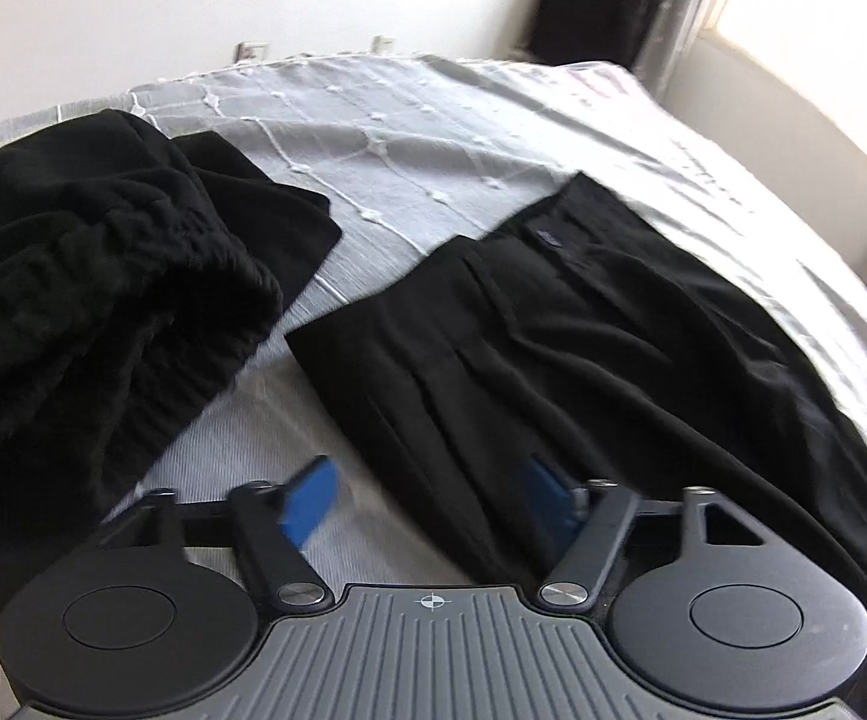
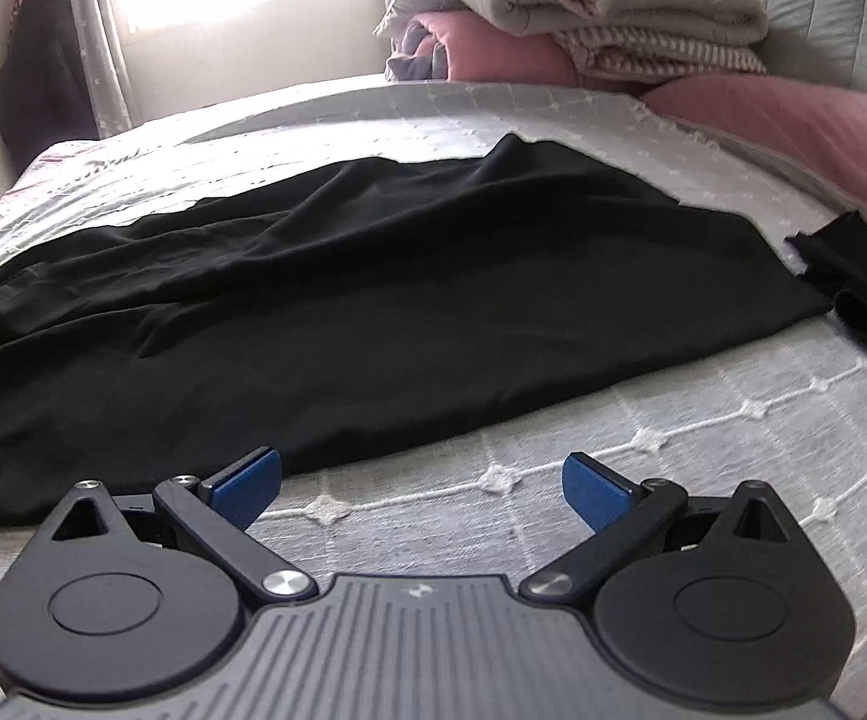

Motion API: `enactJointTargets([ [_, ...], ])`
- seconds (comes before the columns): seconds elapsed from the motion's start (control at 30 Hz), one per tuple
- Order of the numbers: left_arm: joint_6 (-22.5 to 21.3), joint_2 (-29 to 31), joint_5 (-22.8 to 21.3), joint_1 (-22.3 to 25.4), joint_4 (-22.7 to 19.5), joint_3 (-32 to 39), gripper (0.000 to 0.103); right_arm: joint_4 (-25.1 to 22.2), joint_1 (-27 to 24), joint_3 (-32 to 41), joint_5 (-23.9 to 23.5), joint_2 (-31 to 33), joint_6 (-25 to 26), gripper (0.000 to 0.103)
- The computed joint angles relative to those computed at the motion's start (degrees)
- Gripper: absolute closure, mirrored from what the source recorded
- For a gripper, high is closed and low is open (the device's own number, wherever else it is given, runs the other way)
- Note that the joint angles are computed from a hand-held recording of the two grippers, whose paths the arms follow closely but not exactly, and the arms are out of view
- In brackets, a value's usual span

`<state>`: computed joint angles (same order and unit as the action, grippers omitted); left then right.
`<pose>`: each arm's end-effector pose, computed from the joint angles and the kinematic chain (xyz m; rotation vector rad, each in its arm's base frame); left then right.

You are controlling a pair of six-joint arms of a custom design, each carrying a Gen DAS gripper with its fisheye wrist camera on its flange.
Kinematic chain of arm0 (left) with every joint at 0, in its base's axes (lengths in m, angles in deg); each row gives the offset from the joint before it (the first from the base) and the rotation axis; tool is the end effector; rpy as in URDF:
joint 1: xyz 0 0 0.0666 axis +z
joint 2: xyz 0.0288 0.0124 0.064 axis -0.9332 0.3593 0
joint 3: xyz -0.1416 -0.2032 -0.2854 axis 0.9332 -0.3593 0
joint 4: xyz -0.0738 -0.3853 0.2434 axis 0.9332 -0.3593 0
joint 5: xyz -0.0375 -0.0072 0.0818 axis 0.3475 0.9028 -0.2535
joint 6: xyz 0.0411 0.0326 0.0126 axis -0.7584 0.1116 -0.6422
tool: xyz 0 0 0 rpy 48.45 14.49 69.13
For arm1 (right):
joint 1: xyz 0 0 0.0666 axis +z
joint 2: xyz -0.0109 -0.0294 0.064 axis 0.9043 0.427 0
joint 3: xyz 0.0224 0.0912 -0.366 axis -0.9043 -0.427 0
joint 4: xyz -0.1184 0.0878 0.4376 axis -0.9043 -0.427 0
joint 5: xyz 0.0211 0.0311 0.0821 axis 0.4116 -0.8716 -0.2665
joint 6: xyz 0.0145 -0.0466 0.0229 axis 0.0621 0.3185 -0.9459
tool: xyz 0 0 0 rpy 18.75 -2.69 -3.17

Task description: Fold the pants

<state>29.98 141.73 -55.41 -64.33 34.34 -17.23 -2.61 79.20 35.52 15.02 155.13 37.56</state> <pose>0.5507 0.0483 0.3320 -0.7675 2.2986 -0.0505 0.4398 0.0970 0.3116 0.4343 2.2631 -0.1922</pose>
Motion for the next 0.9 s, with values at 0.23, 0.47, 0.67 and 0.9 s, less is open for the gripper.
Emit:
enactJointTargets([
  [0.23,1.2,5.2,-5.8,-0.6,-1.9,4.6,0.098,-2.0,-1.6,0.2,-4.0,0.3,-4.0,0.000],
  [0.47,-1.0,1.6,-3.9,1.2,3.0,2.0,0.101,2.7,-8.6,-2.9,-8.6,-3.6,-8.7,0.000],
  [0.67,1.3,1.7,-0.2,2.6,2.4,2.4,0.100,6.2,-18.9,-2.8,-9.1,-2.7,-13.8,0.037],
  [0.9,1.0,1.3,0.5,3.2,3.1,2.4,0.100,10.8,-25.9,-1.0,-8.9,1.4,-15.8,0.061],
])
